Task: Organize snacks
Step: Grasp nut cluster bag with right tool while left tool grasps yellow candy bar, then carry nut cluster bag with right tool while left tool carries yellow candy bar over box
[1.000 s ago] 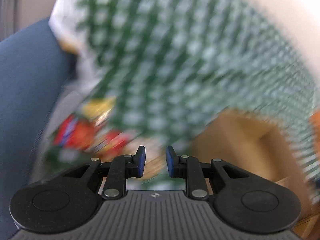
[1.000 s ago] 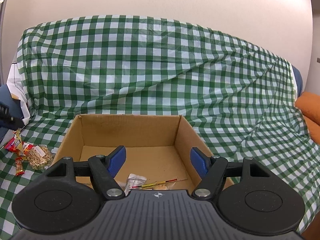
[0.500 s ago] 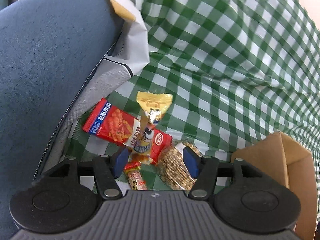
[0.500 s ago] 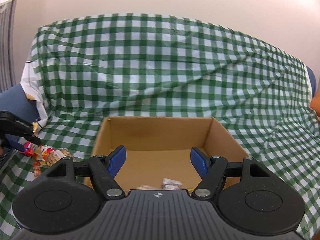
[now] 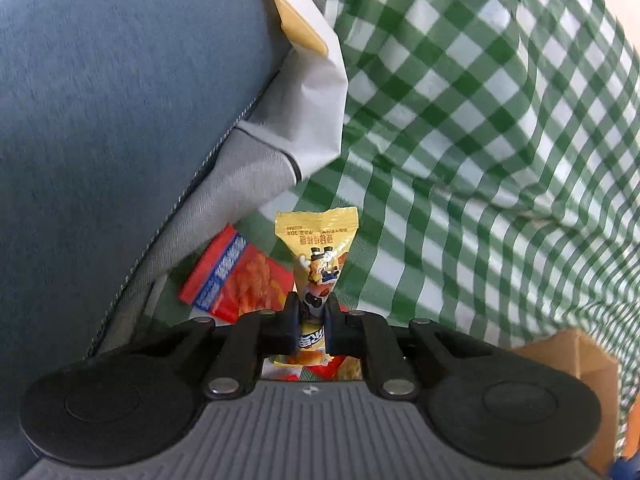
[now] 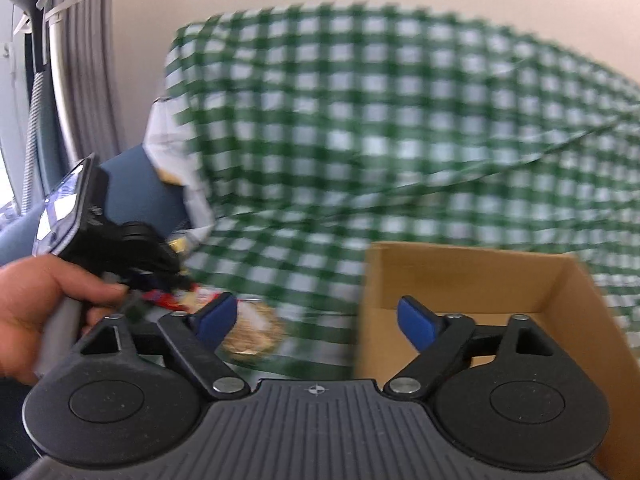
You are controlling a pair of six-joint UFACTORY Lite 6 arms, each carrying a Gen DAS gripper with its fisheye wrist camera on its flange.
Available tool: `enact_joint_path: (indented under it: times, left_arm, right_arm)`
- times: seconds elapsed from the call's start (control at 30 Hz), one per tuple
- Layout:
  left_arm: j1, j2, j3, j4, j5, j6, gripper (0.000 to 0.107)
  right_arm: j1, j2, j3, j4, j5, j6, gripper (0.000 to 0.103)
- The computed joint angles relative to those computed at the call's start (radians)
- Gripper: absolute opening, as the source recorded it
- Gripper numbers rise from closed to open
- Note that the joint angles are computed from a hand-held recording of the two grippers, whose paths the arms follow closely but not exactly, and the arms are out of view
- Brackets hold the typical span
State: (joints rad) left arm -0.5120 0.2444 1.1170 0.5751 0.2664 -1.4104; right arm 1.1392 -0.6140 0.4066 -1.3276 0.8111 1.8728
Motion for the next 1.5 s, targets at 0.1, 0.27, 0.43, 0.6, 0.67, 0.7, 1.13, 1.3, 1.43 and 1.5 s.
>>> enact_joint_path:
  times: [0.1, 0.27, 0.43, 0.6, 0.67, 0.7, 1.13, 1.3, 1.43, 1.5]
  left_arm:
    - [0.03, -0.027, 0.008, -0.095, 0.033, 0.111, 0.012]
    - [0.046, -0.059, 0.036, -0.134, 0.133, 0.21, 0.012]
    - [0.057, -0.065, 0.027, -0.166, 0.139, 0.251, 0.012]
    - [0.056, -0.061, 0.026, -0.19, 0.131, 0.285, 0.012]
    - [0.057, -0.065, 0.023, -0.19, 0.125, 0.287, 0.012]
    - [0.059, -0.062, 0.024, -0.198, 0.121, 0.294, 0.012]
    - [0.056, -0.113, -0.039, -0.38, 0.052, 0.456, 0.012]
    - [-0.022, -0.142, -0.071, -0.34, 0.079, 0.463, 0.012]
    - [-0.109, -0.222, -0.168, -0.276, 0.081, 0.345, 0.012]
    - [-0.151, -0.27, -0.224, -0.279, 0.076, 0.303, 0.012]
  right_arm:
    - [-0.137, 0.285, 0.17, -0.097, -0.195, 0.106, 0.092]
    - [-0.275, 0.687, 0.434, -0.126, -0.367, 0.246, 0.095]
    - [-0.372, 0.972, 0.635, -0.034, -0.465, 0.265, 0.095]
    - [-0.399, 1.191, 0.835, 0.194, -0.452, 0.087, 0.101]
    - [-0.402, 1.234, 0.872, 0.211, -0.462, 0.081, 0.101]
    - [-0.402, 1.244, 0.879, 0.206, -0.466, 0.082, 0.099]
    - [-0.397, 0.809, 0.445, -0.192, -0.533, 0.36, 0.075]
    - [-0.259, 0.49, 0.23, 0.056, -0.453, 0.086, 0.075]
    - [-0.07, 0.223, 0.075, 0.286, -0.317, -0.079, 0.075]
    - [0.039, 0.092, 0.008, 0.365, -0.252, -0.109, 0.075]
